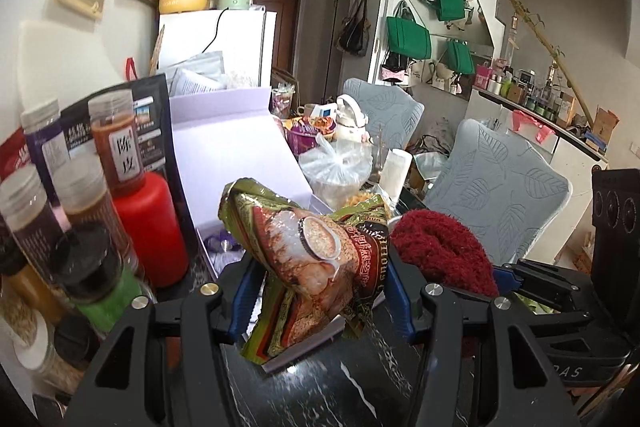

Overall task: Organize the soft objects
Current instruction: 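Lower the gold snack bag with the left gripper while the right gripper lowers the red scrunchie into the box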

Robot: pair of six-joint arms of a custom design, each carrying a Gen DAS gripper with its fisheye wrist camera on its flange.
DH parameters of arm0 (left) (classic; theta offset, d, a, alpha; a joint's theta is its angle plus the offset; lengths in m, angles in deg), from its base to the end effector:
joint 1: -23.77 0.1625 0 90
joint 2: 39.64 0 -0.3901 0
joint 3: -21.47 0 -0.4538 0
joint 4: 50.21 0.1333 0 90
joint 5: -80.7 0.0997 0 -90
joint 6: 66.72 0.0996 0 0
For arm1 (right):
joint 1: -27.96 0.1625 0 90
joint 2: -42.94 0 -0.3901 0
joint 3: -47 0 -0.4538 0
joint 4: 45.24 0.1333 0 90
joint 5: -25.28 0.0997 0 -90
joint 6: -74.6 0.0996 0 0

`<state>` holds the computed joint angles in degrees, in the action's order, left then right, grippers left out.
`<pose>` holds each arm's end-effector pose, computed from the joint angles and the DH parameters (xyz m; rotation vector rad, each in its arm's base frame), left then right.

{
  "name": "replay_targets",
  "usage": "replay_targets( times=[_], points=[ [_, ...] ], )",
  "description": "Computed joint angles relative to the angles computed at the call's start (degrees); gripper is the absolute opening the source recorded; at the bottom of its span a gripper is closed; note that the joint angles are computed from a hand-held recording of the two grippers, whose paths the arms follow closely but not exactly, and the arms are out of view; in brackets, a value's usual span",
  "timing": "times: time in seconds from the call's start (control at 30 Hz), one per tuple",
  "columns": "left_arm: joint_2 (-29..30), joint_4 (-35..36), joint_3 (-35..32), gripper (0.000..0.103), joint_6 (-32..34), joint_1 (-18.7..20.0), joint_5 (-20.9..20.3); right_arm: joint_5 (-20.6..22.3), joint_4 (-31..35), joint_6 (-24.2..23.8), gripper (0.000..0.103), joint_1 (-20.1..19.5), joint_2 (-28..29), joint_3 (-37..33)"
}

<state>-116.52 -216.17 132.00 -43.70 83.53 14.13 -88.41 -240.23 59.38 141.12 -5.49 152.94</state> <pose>-0.1536 -0.6068 0.2905 0.9786 2.4170 -1.0378 0.3364 -0.5492 0.0834 0.6183 -2.4947 1.1601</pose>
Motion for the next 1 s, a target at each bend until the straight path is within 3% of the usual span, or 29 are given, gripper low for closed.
replay_targets(
  times=[0.4,0.5,1.0],
  points=[
    [5.6,-1.8,-7.4,0.055,2.6,-0.1,-1.8,1.3,0.2,-5.5,0.046,-0.3,1.5,-6.4],
    [7.7,-2.5,-9.8,0.055,3.6,0.0,-1.7,3.8,2.2,-5.1,0.046,-1.2,1.7,-8.1],
    [15.5,-0.4,-18.8,0.055,3.4,2.8,-0.8,6.5,8.5,-6.2,0.046,-3.6,6.7,-18.2]
  ],
)
